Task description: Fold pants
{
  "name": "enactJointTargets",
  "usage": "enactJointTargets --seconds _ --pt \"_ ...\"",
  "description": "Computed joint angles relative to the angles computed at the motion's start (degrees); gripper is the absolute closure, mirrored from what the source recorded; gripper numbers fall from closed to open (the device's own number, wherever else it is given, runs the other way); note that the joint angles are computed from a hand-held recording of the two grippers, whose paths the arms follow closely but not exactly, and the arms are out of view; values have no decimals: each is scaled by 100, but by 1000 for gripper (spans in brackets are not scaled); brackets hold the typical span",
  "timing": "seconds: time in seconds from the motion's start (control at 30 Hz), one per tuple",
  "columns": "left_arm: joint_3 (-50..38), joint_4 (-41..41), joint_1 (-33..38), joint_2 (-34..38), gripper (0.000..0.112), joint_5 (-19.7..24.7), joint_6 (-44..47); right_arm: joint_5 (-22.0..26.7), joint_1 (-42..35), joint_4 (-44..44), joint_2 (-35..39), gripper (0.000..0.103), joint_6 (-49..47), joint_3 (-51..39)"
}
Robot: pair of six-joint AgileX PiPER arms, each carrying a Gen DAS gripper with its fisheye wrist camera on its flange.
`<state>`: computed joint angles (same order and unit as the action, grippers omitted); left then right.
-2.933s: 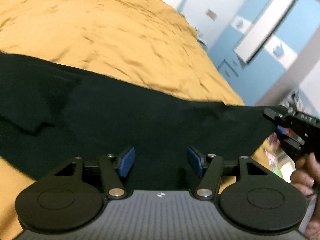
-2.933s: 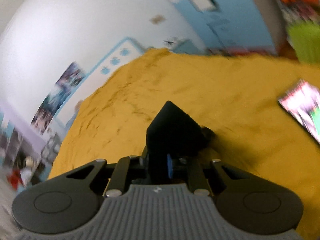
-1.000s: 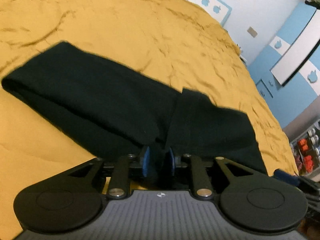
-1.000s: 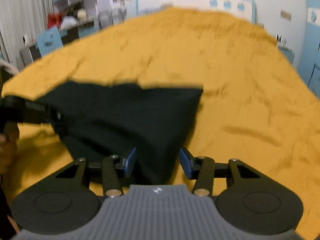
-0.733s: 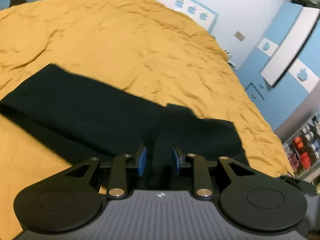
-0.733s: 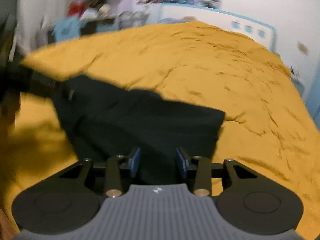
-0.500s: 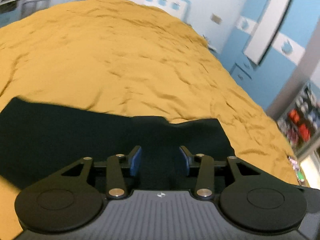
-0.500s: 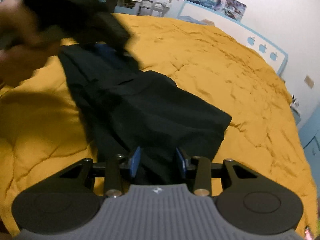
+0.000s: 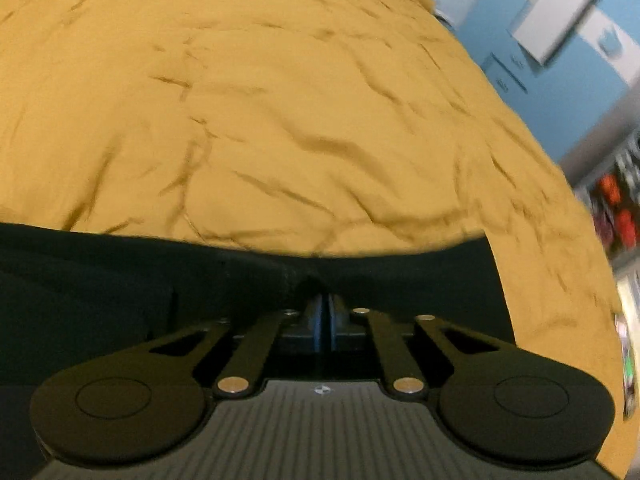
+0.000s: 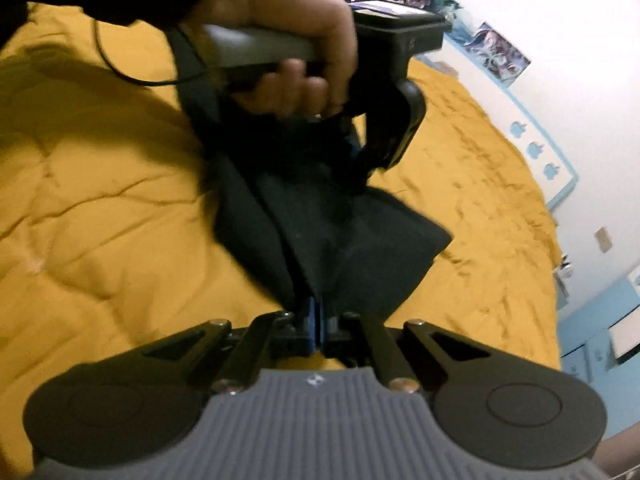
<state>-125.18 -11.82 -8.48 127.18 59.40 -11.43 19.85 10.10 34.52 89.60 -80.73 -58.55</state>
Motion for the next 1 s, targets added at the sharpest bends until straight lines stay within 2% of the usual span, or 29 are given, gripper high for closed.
enactJointTargets --seconds 0.1,0.13,0.2,0.23,0.27,0.3,0.33,0.37,0.47,0.53,0.6,0.67,0.77,0.87,0.93,1.0 --pt "523 197 -17 -345 106 -551 -39 394 -62 -257 10 103 310 -187" --pt "829 223 -3 -574 100 -811 20 656 -121 -260 7 103 366 -320" --pt "1458 -81 169 -1114 85 -1213 310 1490 -432 204 56 103 139 -663" --pt "1820 -412 331 -1401 73 -1420 602 1683 -561 414 30 97 80 -716" --pt "2298 -809 534 -1777 65 -1688 967 1824 -695 629 -12 81 67 -738" --pt "2674 -1097 713 -2093 62 -1873 1242 1936 -830 860 -25 77 17 -757" --pt "3103 -1367 956 -2445 55 -2039 1532 2077 -976 1086 -17 76 46 -804" --pt "3409 -1420 1160 -2708 53 -2129 1621 2178 -1098 1256 29 75 163 -874" --pt "4413 -938 1777 -3507 52 -2492 1583 2039 -1288 1640 201 69 748 -1005" --pt "4890 -873 2328 -3838 51 -2445 1583 1740 -1251 1504 358 66 1611 -1140" --pt "5309 -1453 2963 -4041 51 -2322 1871 1646 -1261 1311 574 65 2544 -1331" --pt "5748 -2149 3584 -4216 47 -2232 2295 1643 -1346 1514 655 64 3181 -1344" --pt "6155 -3041 4261 -4269 44 -2082 2901 1484 -1412 2098 576 63 3408 -1072" --pt "6314 -3632 4679 -4136 43 -1915 3413 1078 -1124 2364 302 63 3116 -771" --pt "6364 -3996 4836 -3980 43 -1809 3717 982 -798 2338 231 63 2981 -773" --pt "6400 -4286 4987 -3881 40 -1639 3911 888 -375 1702 326 63 3447 -967"
